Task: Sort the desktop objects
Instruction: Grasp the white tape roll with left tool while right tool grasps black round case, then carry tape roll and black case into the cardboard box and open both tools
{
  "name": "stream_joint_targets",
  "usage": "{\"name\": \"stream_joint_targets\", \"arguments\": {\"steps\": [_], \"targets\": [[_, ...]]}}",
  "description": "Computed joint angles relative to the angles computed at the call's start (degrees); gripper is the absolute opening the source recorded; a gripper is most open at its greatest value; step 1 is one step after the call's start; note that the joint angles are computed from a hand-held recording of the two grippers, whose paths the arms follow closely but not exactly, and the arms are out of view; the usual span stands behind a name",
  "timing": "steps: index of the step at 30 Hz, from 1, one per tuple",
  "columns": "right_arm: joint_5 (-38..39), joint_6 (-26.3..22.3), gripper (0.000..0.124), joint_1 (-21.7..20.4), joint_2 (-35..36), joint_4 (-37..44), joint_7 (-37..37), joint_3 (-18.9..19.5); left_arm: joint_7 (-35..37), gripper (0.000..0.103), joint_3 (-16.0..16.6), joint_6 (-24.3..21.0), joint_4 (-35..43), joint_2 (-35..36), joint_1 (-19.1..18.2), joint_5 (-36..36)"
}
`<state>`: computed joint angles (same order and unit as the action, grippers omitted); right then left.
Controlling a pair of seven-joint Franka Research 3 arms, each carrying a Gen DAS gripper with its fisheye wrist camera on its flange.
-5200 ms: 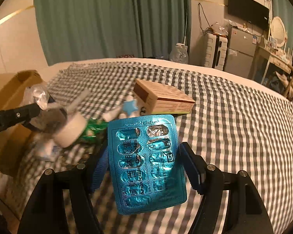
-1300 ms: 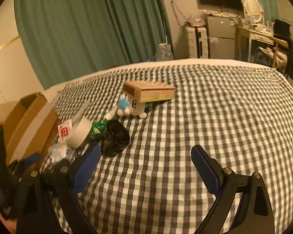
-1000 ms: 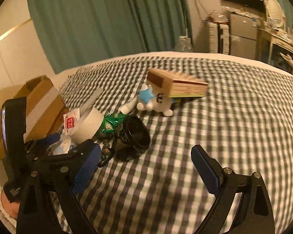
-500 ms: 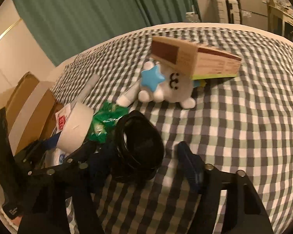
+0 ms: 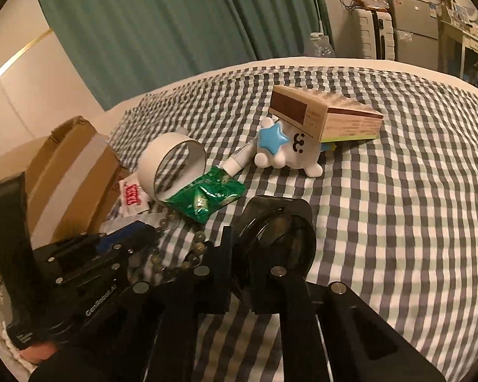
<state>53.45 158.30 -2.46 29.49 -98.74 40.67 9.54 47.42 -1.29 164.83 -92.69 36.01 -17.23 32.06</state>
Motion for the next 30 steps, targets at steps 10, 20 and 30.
{"name": "stream_joint_targets", "arguments": {"steps": [10,20,30], "targets": [[1.15,-0.19,0.007,-0.44,-0.96,-0.37,-0.11,-0.12,-2.46,0.068,2.06,2.26,0.99,0.27,-0.39,0.12],[-3.89,-1.71,0.007,0.12,3.37,4.27,5.09,-1.06,2.01,0.029,-0.11,-2.88,13.78,9.08,1.78,-3.10],[-1.00,1.85,0.007,-1.23,-1.81,-1.06,0.52,1.49,-16.85,0.028,11.20,6.02,0.86,-1.45,-6.50,6.96]]}}
